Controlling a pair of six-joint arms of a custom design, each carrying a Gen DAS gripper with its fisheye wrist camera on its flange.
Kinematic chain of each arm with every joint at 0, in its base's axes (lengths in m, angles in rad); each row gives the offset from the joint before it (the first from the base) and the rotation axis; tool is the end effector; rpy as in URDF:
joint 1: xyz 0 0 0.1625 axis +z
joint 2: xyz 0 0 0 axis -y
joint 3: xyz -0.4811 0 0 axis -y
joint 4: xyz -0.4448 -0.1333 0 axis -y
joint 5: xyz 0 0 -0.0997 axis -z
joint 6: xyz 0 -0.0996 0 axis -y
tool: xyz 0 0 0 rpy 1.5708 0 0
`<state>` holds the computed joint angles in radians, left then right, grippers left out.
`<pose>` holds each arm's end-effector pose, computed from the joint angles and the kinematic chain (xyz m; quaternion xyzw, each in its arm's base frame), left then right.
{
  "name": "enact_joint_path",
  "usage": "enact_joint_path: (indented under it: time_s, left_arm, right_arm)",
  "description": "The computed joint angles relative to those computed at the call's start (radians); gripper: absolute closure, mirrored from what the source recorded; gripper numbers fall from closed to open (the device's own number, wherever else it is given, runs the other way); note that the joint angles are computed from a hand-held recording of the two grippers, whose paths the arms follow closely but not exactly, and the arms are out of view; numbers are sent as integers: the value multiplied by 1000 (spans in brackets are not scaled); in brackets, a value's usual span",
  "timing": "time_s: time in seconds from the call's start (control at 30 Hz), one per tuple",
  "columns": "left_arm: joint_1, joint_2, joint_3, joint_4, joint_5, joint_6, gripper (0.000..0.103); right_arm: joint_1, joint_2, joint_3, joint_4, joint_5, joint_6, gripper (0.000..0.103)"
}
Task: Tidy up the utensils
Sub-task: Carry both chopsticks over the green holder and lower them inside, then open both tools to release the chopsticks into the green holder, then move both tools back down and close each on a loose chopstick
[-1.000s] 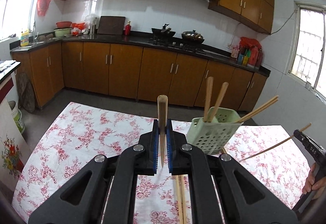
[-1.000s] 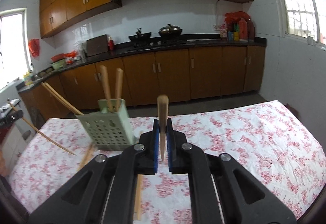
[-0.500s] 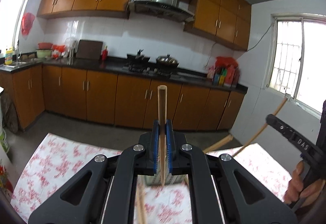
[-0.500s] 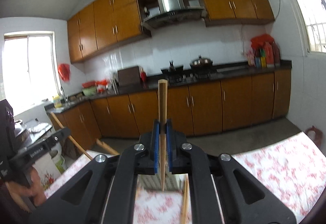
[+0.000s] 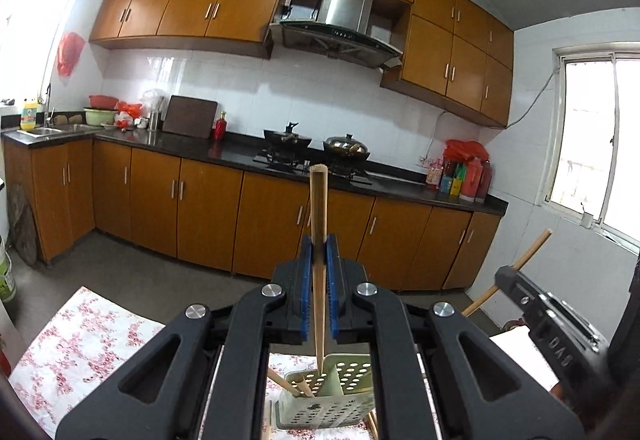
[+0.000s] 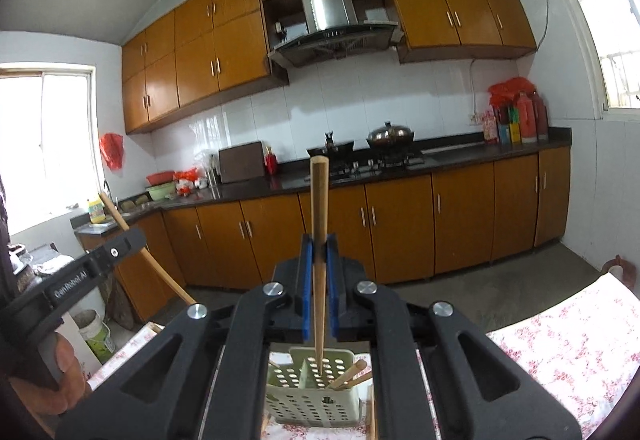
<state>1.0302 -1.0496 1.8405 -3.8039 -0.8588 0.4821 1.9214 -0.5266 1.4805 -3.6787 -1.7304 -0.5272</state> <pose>-0.1592 -0.6507 0.3527 0.1438 0.7265 -0.6262 0.2436 0.3863 -0.7143 0.0928 0.3156 -0.7747 0.5358 0.1145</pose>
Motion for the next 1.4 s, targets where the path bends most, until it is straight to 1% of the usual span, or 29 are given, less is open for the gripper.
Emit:
enact_joint_path:
  time_s: [0.13,0.23,0.37,0.47,0.57,0.67,0.8,0.9,1.0,1.1,1.17,1.23,1.3,1.4]
  left_arm:
    - [18,9,7,35,9,-36,96]
    - [25,1,18,71,11,-71,96]
    - [27,-19,32,101,16,-106,96]
    - [20,-33,43,103,25,-106,96]
    - [9,-51,60,94,37,-104,95]
    - [-8,-73,90,77,60,-103,95]
    - [-22,-110,137,66,90,-109,95]
    - [-19,-145,187,74,118,-127,95]
    - [4,-170,237,108,153,-170,95]
    - [41,-171,266,151,184,-197,95]
    - [77,-172,280,225,182,-250,95]
    - [109,-172,288,304,182,-313,95]
    - [142,-170,293,386,161,-379,95]
    - [162,-160,300,435,152,-403,95]
  right_arm:
    - [-10,31,-33,34,-23,0,95]
    - [-16,39,-36,43,-36,3,95]
    - [-17,33,-21,25,-45,2,92]
    - [-15,17,2,3,-54,2,89]
    - [-16,-7,35,-27,-66,12,87]
    - [-20,-38,84,-66,-95,24,87]
    - [-44,-89,183,-101,-143,53,86]
    - [-75,-113,242,-100,-179,68,86]
    - [-114,-122,282,-45,-214,109,86]
    - [-151,-108,296,45,-244,140,84]
    - [-165,-97,300,100,-239,151,84]
    - [-180,-83,292,194,-217,169,84]
    - [-183,-62,276,257,-207,167,84]
    - [-180,-32,255,307,-209,144,84]
